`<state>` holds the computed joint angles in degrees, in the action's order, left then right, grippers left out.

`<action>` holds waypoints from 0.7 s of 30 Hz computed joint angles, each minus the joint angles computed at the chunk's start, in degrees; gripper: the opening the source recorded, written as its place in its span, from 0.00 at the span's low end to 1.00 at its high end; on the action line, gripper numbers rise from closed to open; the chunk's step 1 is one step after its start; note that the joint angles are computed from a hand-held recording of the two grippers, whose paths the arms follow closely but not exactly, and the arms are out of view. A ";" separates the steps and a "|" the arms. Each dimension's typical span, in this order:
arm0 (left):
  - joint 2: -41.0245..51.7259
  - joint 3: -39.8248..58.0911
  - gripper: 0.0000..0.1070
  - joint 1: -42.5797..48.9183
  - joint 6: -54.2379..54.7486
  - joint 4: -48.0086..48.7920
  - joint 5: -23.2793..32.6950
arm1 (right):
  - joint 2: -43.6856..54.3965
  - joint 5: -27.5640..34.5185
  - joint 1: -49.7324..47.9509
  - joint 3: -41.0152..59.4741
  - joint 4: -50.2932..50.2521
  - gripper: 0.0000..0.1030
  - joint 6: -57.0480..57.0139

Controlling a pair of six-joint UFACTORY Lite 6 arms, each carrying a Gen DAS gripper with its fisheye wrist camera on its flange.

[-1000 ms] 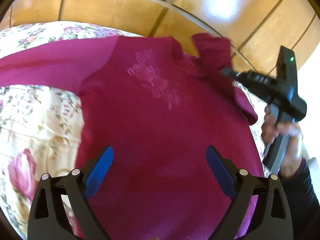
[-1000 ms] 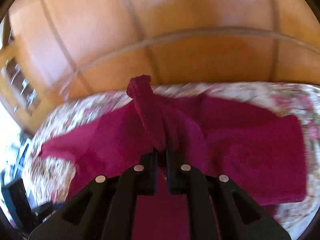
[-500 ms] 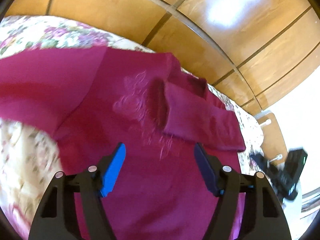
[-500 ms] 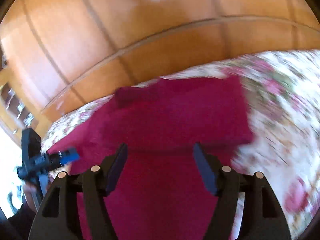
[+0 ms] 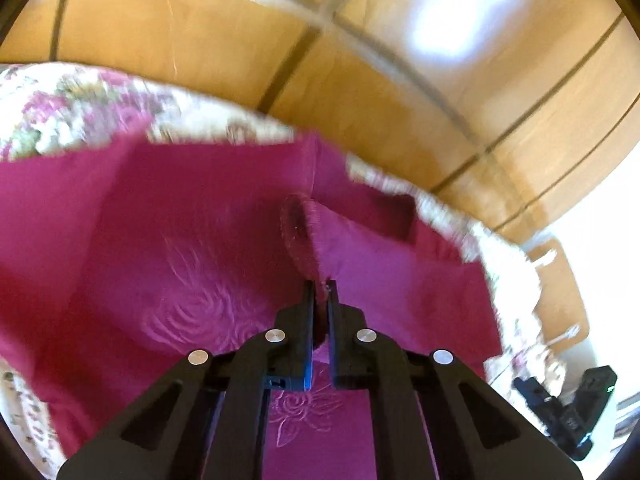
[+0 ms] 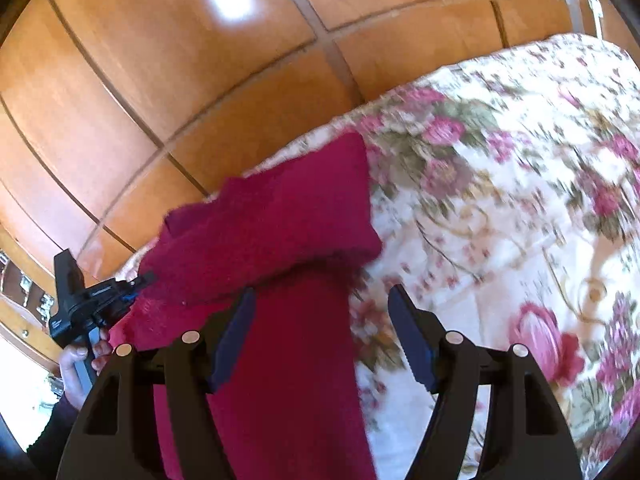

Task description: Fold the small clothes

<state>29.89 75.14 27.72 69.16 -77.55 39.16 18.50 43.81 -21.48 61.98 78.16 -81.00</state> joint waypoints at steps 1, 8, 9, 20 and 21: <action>-1.57 -0.94 0.04 1.14 1.09 -0.99 0.13 | 0.10 -0.28 1.58 1.08 0.50 0.67 -0.06; -2.26 -3.06 0.04 0.85 1.45 4.10 -7.05 | 11.61 -9.86 15.20 15.82 -1.04 0.63 5.46; -1.84 -3.38 0.04 0.53 2.04 4.26 -8.65 | 14.78 -14.48 18.06 19.57 -3.93 0.63 8.69; 1.77 -4.21 0.07 1.94 7.58 1.43 -10.15 | 22.63 -36.04 28.67 22.22 -9.53 0.80 11.76; 0.20 -5.51 0.09 3.32 7.72 1.36 -8.71 | 22.49 -36.16 28.56 21.89 -8.90 0.81 10.94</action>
<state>30.10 69.63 31.04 76.88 -76.19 30.45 40.99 7.65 7.09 83.87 69.26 -70.06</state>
